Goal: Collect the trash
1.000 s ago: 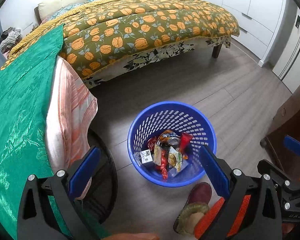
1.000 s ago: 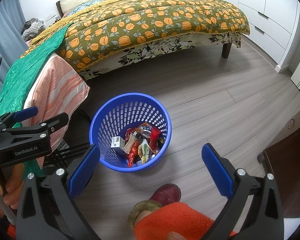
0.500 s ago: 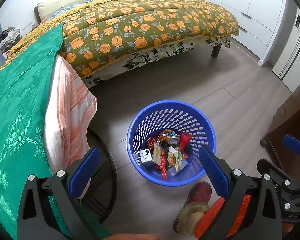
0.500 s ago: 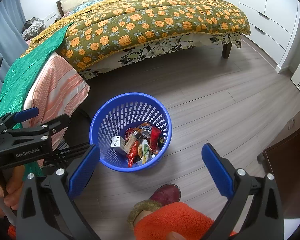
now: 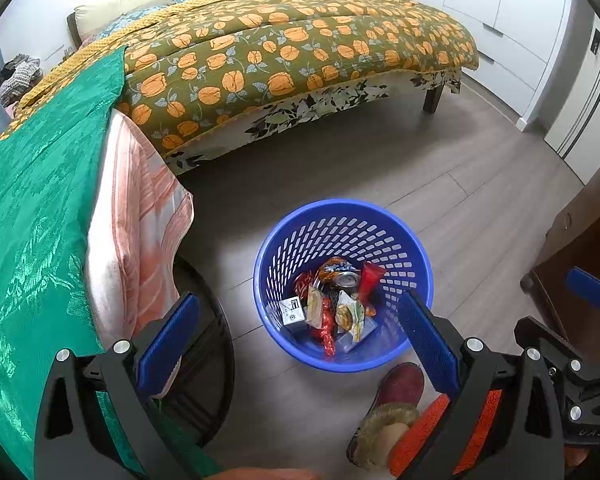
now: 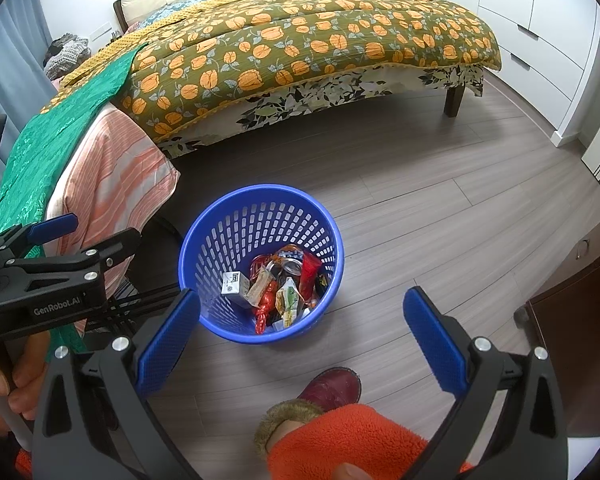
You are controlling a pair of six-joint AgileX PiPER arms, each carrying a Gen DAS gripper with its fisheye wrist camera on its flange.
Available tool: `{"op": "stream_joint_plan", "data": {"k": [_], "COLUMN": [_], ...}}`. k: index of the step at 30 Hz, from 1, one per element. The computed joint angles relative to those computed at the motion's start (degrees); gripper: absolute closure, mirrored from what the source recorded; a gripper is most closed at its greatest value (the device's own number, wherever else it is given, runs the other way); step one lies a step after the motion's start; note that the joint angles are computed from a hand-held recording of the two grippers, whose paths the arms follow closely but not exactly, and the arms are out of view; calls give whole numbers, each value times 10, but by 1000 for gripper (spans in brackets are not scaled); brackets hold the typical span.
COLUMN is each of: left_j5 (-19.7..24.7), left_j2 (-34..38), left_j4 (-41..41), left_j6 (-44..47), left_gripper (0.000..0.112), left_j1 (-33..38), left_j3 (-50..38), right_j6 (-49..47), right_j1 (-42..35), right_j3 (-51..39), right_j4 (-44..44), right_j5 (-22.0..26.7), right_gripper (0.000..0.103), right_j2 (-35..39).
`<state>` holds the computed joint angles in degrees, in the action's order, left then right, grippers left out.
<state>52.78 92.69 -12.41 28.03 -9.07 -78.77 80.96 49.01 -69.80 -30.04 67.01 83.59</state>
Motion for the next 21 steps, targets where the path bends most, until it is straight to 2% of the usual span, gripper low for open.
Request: {"op": "stream_joint_plan", "data": {"k": [6, 13, 16, 21], "left_j5": [7, -16, 7, 3], "left_j2": [3, -11, 1, -3], "left_j4": [-14, 10, 8, 13], "left_j6": [12, 1, 2, -4], "left_gripper": [15, 15, 15, 15], "left_j1": [5, -7, -5, -6], "left_j3": [-5, 12, -4, -2], "right_j6": [-1, 0, 5, 7], "right_j1": [-2, -2, -1, 0], "right_j3": [0, 2, 10, 14], "right_j4": [1, 2, 2, 2], "right_j5": [0, 0, -1, -1], "right_gripper": [5, 5, 5, 5], "right_j2": [0, 0, -4, -6]}}
